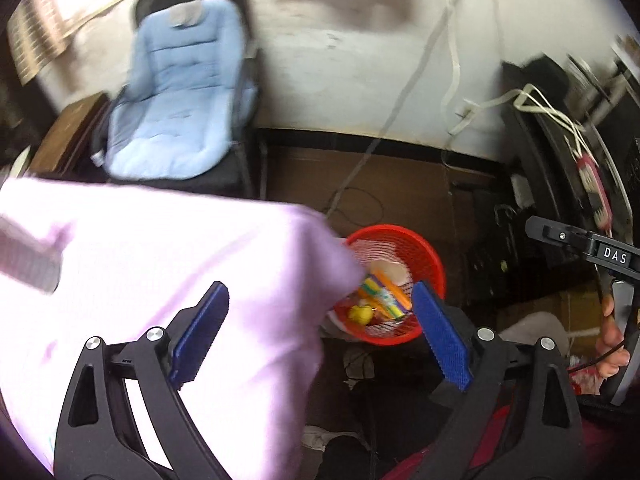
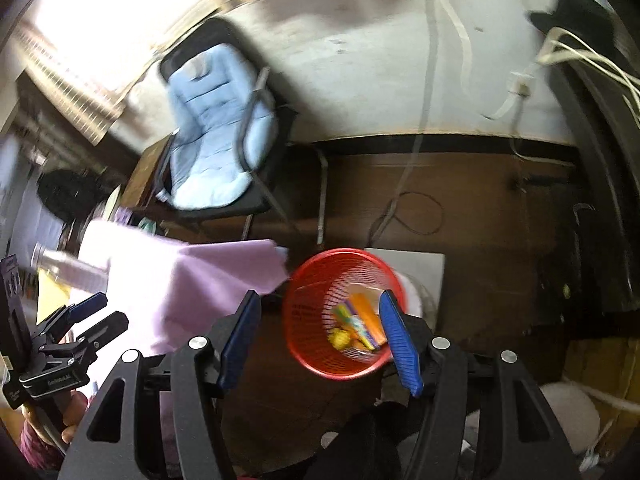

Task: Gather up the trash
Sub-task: 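Bring both tools back over the table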

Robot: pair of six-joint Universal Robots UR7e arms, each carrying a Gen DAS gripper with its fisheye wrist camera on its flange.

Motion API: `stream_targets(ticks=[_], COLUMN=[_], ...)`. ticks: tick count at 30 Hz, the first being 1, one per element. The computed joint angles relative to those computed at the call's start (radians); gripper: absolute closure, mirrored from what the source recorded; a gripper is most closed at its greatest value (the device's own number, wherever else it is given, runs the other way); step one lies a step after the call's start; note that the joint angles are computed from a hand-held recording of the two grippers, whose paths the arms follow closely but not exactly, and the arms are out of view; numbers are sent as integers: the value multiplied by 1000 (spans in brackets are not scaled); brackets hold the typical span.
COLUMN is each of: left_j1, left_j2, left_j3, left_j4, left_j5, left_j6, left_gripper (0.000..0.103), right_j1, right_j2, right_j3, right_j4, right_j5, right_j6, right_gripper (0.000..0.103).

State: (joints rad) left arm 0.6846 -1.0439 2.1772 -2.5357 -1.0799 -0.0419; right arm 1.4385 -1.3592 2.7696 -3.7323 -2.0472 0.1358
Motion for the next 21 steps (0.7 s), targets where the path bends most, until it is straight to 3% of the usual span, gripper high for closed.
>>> stream_targets(ticks=[12, 17, 21], left_j1=[67, 100, 120], left_j2=[-373, -592, -776], left_j3=[135, 186, 201], left_j4=[161, 343, 562], left_j5=[201, 292, 358], left_j6=[-258, -443, -614], left_gripper=[13, 12, 12], right_j1=[259, 359, 425], right_j2=[191, 310, 398], right_j3=[-291, -429, -522], right_j4=[280, 407, 483], right_j5=[-1, 32, 59], right_j6=[-46, -79, -100], right_gripper=[38, 36, 33])
